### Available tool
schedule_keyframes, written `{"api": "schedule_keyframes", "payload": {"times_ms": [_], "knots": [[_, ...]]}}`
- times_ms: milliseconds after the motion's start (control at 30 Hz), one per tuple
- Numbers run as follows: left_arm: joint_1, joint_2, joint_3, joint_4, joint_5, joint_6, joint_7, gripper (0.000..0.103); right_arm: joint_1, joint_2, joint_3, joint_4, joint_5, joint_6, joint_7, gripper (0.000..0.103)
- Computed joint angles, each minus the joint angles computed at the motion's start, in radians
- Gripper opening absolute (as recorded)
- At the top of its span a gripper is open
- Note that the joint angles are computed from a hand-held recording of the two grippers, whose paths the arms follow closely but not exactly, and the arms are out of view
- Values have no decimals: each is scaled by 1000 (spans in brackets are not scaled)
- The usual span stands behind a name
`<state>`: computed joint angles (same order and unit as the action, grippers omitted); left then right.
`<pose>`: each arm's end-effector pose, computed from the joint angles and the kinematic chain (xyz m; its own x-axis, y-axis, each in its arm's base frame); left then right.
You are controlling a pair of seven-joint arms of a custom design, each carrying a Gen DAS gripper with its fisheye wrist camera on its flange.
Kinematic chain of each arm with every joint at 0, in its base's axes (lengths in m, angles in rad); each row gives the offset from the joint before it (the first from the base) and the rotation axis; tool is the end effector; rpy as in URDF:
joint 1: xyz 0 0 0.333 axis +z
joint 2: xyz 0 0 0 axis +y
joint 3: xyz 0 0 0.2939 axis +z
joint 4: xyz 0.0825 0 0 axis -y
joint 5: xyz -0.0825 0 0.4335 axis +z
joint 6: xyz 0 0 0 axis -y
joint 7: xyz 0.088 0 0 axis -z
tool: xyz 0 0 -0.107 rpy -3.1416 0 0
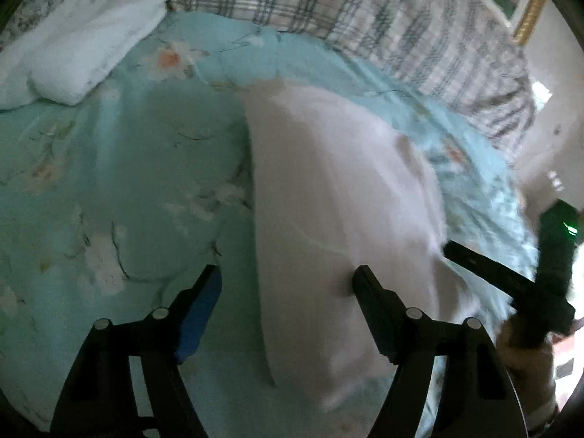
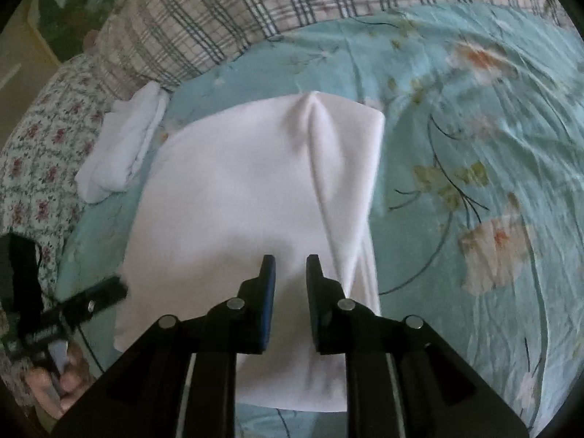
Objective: Fold large clothes
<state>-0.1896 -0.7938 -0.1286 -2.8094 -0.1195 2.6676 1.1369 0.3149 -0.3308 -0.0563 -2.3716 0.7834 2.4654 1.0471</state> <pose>0.3924 -0.1205 0.4521 0.1217 -0.9554 0.2690 -0.8008 -0.2546 -0.5421 0.5133 0.1340 0.4530 0.3507 -0.8177 -0.4564 -0.8647 -0.0956 -0.4931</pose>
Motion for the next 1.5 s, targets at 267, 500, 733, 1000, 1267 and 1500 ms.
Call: {"api": "schedule_keyframes", "payload": {"times_ms": [267,500,733,1000,1267,1500], "knots": [[21,82,4,13,22,33,0,91,-18,110,44,61,-122,37,86,18],[8,-17,3,-18,19,-24,13,87,-24,31,20,17,-78,-20,87,23],[2,-107,-48,-58,45,-97,-23,87,-6,-116,-5,-86,-65,-53,60,30],[-27,-128,-34,-68,57,-119,-21,87,10,-109,-22,-77,-71,-21,77,35],[-12,-105,-21,-42,50,-111,-22,87,-29,220,-14,178,33,-17,90,16],[-9,-51,-22,-29,55,-84,-17,88,-86,160,50,120,-87,66,184,10]]}}
